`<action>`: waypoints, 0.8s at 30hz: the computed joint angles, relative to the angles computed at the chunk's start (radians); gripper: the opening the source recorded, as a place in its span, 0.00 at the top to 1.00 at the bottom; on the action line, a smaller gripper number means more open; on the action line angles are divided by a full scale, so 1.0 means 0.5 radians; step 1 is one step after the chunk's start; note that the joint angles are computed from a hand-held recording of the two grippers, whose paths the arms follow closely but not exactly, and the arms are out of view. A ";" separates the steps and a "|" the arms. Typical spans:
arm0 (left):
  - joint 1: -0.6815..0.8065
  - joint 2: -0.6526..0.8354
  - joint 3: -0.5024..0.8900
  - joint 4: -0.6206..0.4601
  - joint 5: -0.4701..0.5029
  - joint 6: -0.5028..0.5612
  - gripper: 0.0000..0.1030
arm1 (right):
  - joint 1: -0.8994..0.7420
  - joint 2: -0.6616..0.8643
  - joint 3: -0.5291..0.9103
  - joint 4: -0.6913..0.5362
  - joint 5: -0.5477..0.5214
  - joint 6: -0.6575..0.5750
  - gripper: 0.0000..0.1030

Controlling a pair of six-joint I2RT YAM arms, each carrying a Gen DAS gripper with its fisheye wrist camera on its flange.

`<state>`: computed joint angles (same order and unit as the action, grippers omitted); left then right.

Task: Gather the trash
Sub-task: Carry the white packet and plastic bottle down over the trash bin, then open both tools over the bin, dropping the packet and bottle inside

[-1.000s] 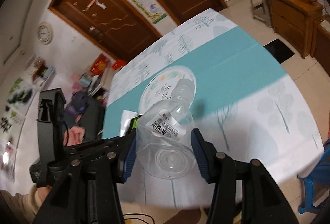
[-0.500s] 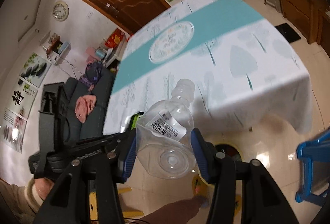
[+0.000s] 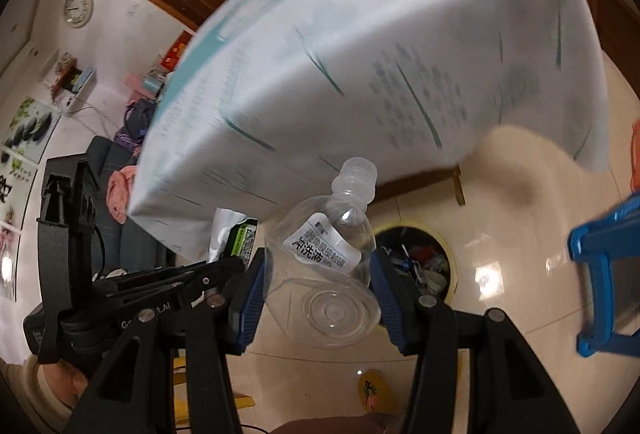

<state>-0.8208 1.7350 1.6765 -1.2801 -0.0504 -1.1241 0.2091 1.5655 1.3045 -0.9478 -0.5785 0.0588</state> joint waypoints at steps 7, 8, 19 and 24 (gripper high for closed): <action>0.043 -0.032 -0.648 0.600 0.036 0.073 0.93 | 0.005 0.136 -0.495 0.590 0.063 0.133 0.50; 0.052 -0.019 -0.737 0.688 0.036 0.084 0.92 | 0.002 0.184 -0.526 0.655 0.062 0.154 0.50; 0.103 0.191 -1.091 1.220 0.085 0.199 0.49 | 0.117 0.768 -0.613 1.184 0.089 0.253 0.49; 0.089 0.276 -1.053 1.186 -0.004 0.211 0.31 | 0.136 0.919 -0.562 1.240 0.103 0.230 0.44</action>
